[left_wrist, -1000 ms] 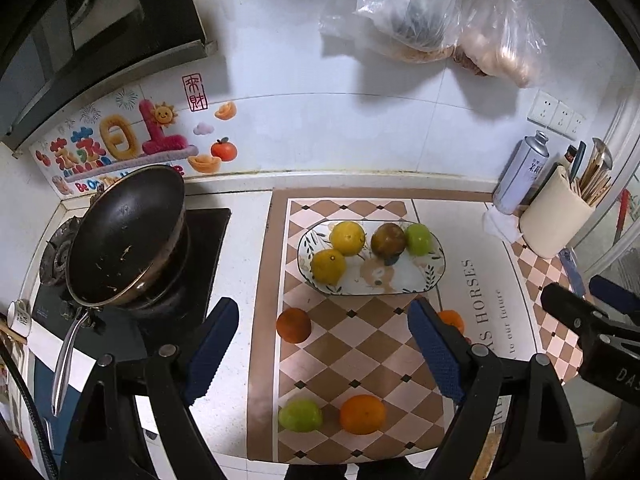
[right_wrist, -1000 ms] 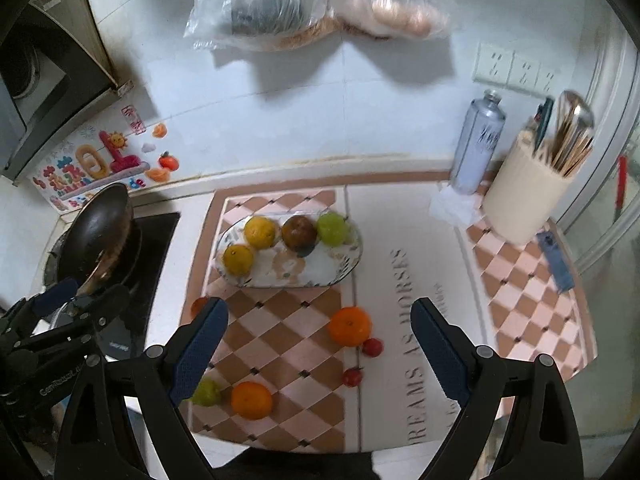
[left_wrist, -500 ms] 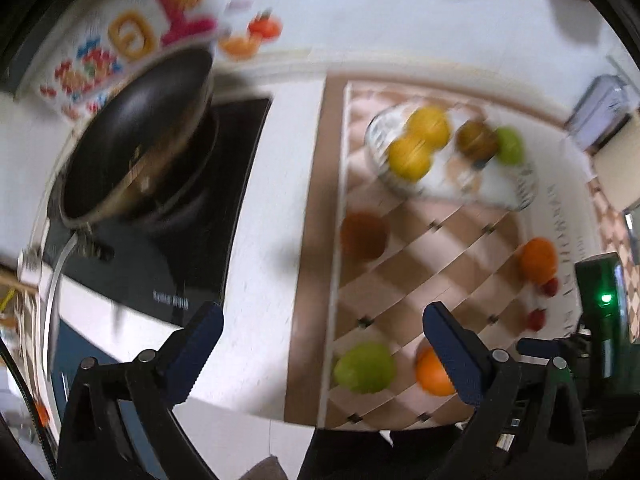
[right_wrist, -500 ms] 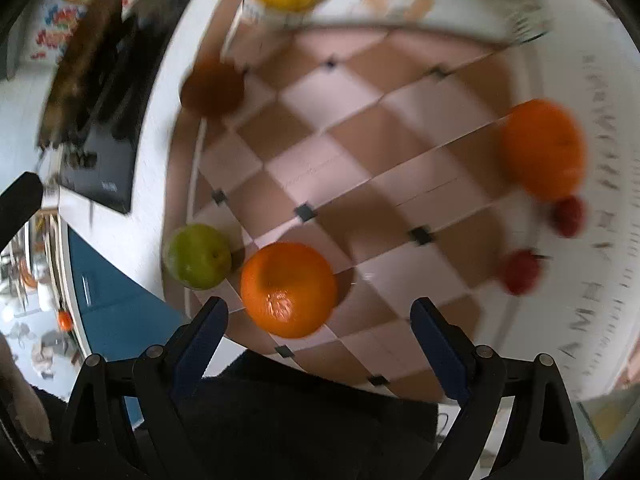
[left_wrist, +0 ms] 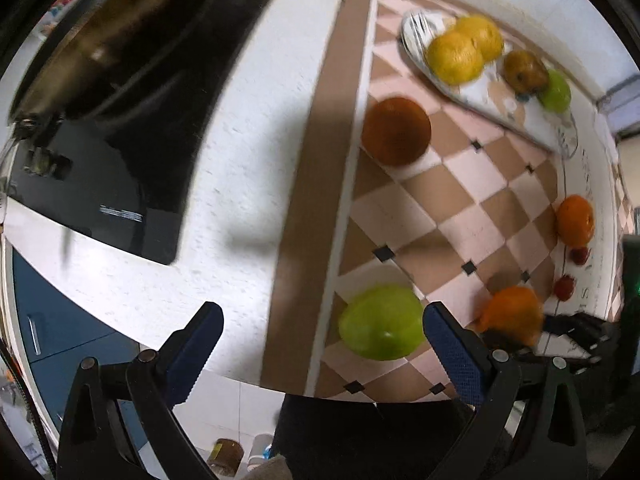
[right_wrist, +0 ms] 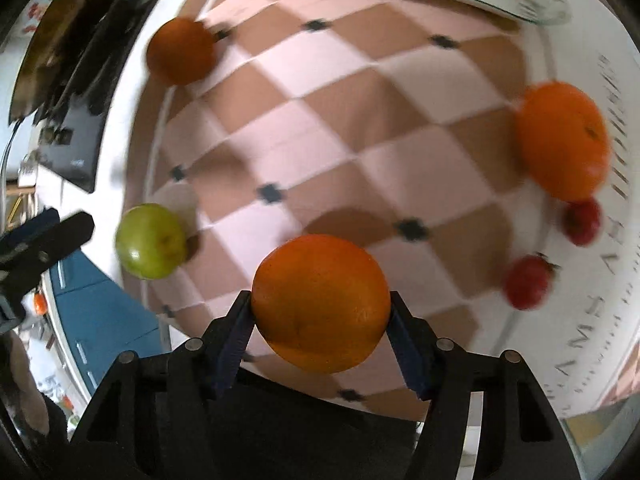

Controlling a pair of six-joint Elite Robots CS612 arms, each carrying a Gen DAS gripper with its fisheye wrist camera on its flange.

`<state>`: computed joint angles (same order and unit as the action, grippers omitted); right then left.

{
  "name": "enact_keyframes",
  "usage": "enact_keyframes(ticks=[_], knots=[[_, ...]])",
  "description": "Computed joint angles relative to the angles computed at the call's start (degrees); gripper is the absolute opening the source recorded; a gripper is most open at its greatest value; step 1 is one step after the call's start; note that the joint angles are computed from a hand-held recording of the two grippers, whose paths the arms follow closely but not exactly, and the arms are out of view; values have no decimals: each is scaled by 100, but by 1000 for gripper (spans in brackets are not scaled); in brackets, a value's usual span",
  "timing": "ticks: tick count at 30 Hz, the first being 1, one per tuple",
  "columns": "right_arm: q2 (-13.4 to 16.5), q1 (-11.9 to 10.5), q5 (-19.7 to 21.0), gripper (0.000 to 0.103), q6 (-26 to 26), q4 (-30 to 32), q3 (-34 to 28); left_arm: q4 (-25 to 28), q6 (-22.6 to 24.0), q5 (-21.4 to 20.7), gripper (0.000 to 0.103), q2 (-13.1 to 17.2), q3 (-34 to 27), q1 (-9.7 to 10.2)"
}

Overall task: Organize fruits
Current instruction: 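Grasp an orange with the right tool while the left tool grasps a green apple, then place the orange on the plate with the right tool while the left tool places the green apple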

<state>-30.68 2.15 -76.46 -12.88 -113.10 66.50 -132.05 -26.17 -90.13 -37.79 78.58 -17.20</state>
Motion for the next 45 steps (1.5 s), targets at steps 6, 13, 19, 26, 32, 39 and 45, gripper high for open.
enact_keyframes(ticks=[6,13,19,26,32,39,45], knots=[[4,-123,58,67,157,-43,62,308,193,-460,99,261,-226,-16],[-7,-187,256,67,365,-74,87,378,292,-763,60,445,-389,-35],[25,-184,325,67,421,-117,81,95,332,-397,59,388,-255,-137],[-38,-281,523,67,596,-272,163,19,308,-634,59,335,-442,-164],[-108,-473,911,67,929,-681,2,-285,392,-951,59,303,-891,-150],[352,-525,866,67,1461,-840,-1074,-131,781,-709,59,736,-2093,-111],[1083,-481,425,67,1643,-214,-2483,737,1086,-304,59,1499,-3568,-14]])
